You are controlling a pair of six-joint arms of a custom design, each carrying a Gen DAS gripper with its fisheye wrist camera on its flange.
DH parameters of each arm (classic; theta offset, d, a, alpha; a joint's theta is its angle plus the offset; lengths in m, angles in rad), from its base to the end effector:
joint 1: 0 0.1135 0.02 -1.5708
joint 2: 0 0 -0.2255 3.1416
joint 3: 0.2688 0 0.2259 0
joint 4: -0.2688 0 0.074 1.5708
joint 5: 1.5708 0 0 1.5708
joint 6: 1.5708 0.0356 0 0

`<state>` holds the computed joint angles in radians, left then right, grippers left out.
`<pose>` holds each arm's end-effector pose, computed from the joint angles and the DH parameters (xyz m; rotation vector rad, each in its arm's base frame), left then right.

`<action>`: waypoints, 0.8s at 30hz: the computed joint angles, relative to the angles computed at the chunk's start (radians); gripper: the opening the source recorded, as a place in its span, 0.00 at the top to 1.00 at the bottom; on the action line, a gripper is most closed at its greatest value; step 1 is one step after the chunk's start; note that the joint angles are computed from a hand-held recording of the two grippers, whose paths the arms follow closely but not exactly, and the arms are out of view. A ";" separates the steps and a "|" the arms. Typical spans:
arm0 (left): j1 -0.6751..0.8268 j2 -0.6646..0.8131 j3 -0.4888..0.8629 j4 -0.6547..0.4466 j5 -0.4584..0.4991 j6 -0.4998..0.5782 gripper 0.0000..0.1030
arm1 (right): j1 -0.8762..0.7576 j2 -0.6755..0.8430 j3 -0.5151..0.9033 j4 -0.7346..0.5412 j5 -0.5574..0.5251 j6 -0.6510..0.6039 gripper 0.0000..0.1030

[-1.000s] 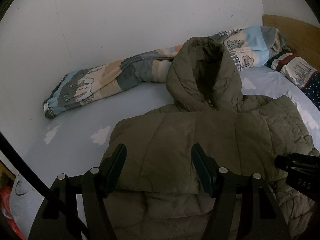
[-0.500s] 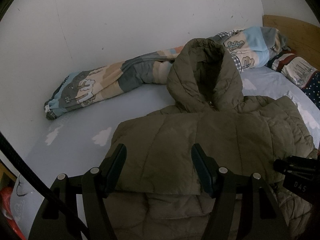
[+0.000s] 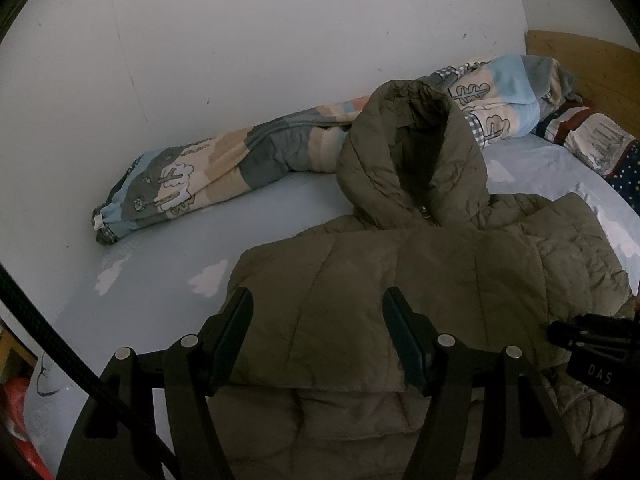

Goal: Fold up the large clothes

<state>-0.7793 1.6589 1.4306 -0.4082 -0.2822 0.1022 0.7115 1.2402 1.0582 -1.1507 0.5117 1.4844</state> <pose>0.2578 -0.2407 0.2830 0.7865 2.0324 -0.0729 0.1603 0.1152 0.2443 1.0475 2.3600 -0.0326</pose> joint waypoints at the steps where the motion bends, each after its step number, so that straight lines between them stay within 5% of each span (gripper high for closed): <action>1: -0.001 -0.002 -0.002 0.001 -0.002 0.000 0.36 | 0.000 0.001 0.001 0.000 0.000 0.000 0.54; 16: -0.001 0.001 0.005 -0.006 -0.003 0.001 0.36 | 0.007 -0.077 -0.037 0.035 0.010 0.028 0.54; 24: 0.063 0.080 0.159 -0.156 0.087 -0.055 0.36 | 0.040 -0.148 -0.029 0.003 0.070 0.060 0.54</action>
<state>-0.7164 1.7388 1.5895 -0.5642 -0.1950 0.0476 0.7513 1.0926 1.0294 -1.1477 0.5814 1.5445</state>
